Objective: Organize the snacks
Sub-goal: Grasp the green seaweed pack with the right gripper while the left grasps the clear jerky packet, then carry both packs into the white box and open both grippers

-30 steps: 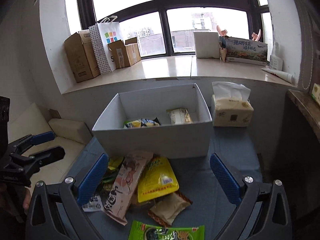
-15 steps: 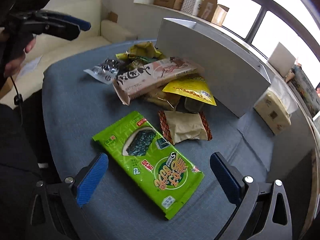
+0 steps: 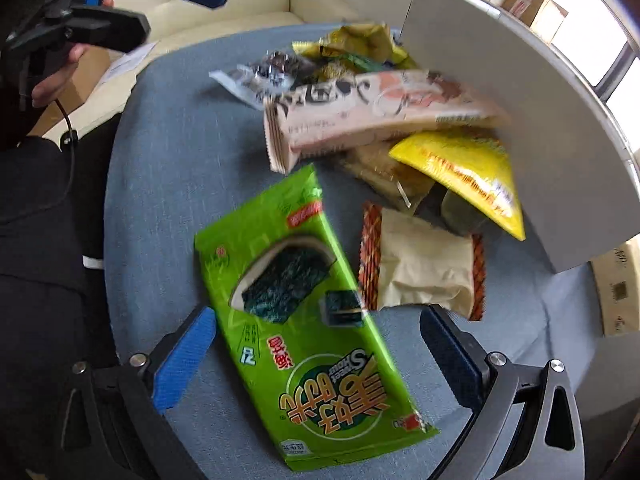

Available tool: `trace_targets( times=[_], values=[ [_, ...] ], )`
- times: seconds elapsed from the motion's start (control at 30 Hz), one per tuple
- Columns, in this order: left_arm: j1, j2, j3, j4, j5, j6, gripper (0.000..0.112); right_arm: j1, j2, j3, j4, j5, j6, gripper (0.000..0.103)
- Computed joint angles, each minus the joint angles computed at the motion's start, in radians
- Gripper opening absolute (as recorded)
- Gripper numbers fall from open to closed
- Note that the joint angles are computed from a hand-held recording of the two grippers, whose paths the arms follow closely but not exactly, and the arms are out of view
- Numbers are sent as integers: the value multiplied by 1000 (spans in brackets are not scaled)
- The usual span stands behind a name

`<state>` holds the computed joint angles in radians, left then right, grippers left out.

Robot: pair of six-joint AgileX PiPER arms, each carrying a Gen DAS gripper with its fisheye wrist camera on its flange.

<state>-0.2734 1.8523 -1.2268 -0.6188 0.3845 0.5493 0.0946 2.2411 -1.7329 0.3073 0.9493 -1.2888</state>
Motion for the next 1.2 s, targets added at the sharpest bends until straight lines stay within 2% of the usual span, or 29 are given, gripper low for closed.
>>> trace_targets(
  times=[0.07,0.1,0.27,0.37,0.4,0.43,0.53,0.6,0.63,0.7,0.83,0.93,1.0,1.03,1.13,1.2],
  values=[
    [2,3,2,-4,-1,1,103,-15,32,-48,23,74,3,103],
    [3,6,1,-4,0,-2,103,-20,37,-51,34,83,6,103],
    [1,17,-1,46,-1,-55,103,-25,14,-3,35,46,66,102],
    [3,19,2,64,-5,-64,103,-46,-36,88,98,-16,36,88],
    [5,21,3,68,-6,-64,103,-59,-60,127,130,-42,20,77],
    [8,26,1,71,-4,-63,103,-64,-82,167,140,-84,27,78],
    [19,43,-7,92,0,-84,103,-95,-121,235,183,-116,21,76],
    [26,52,-10,100,3,-98,103,-109,-172,320,224,-182,3,75],
    [30,54,-11,105,4,-105,103,-116,-204,366,254,-224,3,75],
    [39,60,-12,113,4,-119,103,-138,-261,446,338,-256,6,74],
    [54,93,-40,141,27,-161,103,-202,-363,542,461,-274,85,74],
    [45,138,-89,282,39,-317,103,-217,-432,579,468,-326,206,74],
    [45,176,-125,325,43,-344,103,-224,-466,601,464,-366,266,74],
    [49,199,-150,339,56,-352,103,-231,-472,602,474,-372,281,74],
    [79,272,-239,327,111,-315,103,-278,-460,568,523,-292,279,74],
    [105,309,-287,273,141,-267,103,-266,-443,557,511,-304,301,74]
  ],
)
